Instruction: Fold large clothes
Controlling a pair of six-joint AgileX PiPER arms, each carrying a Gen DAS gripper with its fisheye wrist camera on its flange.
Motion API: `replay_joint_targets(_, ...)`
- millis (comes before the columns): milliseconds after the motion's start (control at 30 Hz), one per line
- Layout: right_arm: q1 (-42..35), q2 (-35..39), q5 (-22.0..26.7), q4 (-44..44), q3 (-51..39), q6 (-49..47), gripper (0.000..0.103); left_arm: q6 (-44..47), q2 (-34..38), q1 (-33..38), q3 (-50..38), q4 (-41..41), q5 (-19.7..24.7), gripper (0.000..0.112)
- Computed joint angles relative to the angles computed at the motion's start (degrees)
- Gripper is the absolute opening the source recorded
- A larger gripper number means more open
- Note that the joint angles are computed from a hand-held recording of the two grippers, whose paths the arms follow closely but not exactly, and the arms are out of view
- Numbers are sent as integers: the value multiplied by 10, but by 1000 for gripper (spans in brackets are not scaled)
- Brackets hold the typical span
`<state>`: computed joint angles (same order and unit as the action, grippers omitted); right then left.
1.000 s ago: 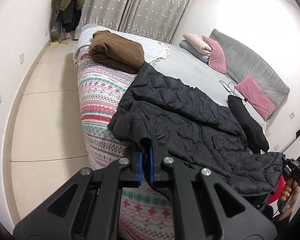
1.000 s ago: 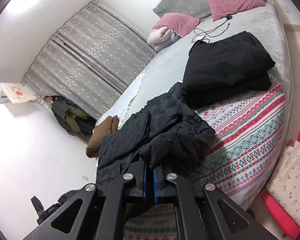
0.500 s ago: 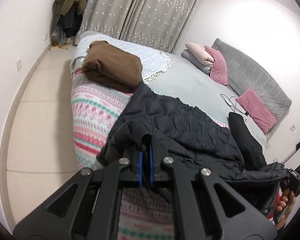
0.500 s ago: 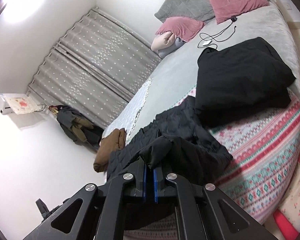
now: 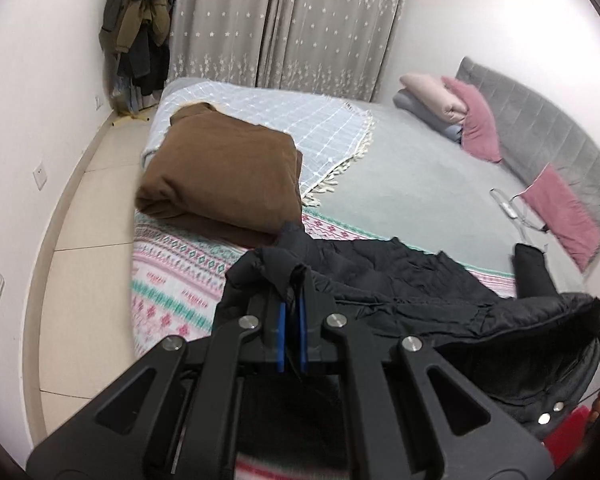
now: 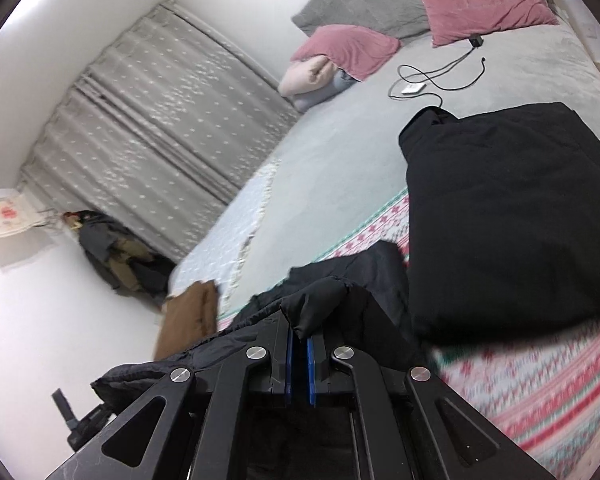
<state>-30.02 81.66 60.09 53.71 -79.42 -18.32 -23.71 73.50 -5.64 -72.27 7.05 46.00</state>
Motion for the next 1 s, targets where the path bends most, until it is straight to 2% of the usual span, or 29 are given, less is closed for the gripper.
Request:
replay_joint_targets(100, 45, 72, -35, -48, -61, 55, 4, -21, 75, -10, -42, 20, -3, 6)
replay_joint_targets(233, 79, 158, -58, -86, -130, 107, 4, -9, 161, -1, -99, 4, -1, 6)
replay_joint_targets(500, 118, 335, -48, -146, -303, 220, 4, 53, 346, 39, -267, -84, 60, 10)
replay_joint_targets(567, 132, 366, -46, -182, -343, 257, 4, 67, 371, 46, -291, -99, 61, 13)
replay_joint_targets(733, 174, 421, -49, -278, -435, 322, 4, 58, 422, 40, -352, -80, 80, 14)
replay_joint_targets(833, 181, 449, -40, -304, -477, 361, 4, 66, 447, 45, -385, -94, 91, 17)
replay_joint_targets(1000, 185, 490, -9, -331, -520, 396, 6, 97, 461, 68, -402, -151, 102, 28)
